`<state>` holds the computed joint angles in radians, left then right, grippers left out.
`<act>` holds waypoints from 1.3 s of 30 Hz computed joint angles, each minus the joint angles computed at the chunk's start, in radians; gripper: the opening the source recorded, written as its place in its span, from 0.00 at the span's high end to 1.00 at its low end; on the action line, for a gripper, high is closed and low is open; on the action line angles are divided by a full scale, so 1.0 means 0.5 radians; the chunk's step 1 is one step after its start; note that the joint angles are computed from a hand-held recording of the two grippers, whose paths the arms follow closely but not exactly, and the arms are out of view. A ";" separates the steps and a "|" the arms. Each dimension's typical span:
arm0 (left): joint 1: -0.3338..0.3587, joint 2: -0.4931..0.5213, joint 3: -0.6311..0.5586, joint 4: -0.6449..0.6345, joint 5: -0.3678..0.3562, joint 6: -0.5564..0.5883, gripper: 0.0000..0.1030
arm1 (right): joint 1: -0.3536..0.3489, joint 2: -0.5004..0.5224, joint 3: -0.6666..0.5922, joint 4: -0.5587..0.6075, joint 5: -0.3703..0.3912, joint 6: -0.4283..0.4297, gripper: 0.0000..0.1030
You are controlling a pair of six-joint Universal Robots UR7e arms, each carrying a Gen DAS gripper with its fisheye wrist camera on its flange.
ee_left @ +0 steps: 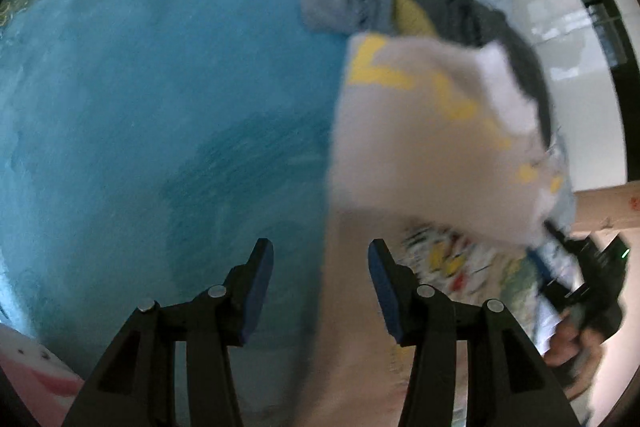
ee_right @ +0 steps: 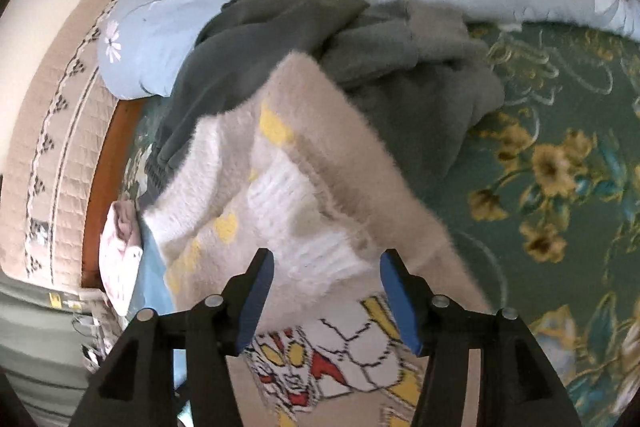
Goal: Fold clothes
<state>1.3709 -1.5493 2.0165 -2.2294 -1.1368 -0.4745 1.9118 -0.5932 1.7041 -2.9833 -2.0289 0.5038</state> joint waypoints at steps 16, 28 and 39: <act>0.031 0.050 -0.015 -0.033 -0.133 -0.009 0.51 | 0.121 -0.004 -0.048 -0.054 -0.344 -0.369 0.94; 0.010 0.107 -0.043 -0.009 -0.142 -0.036 0.51 | 0.019 0.102 -0.195 0.267 -0.484 -0.080 0.94; -0.004 0.142 -0.065 -0.025 -0.184 -0.048 0.51 | 0.058 -0.088 0.029 0.149 -0.489 -0.074 0.91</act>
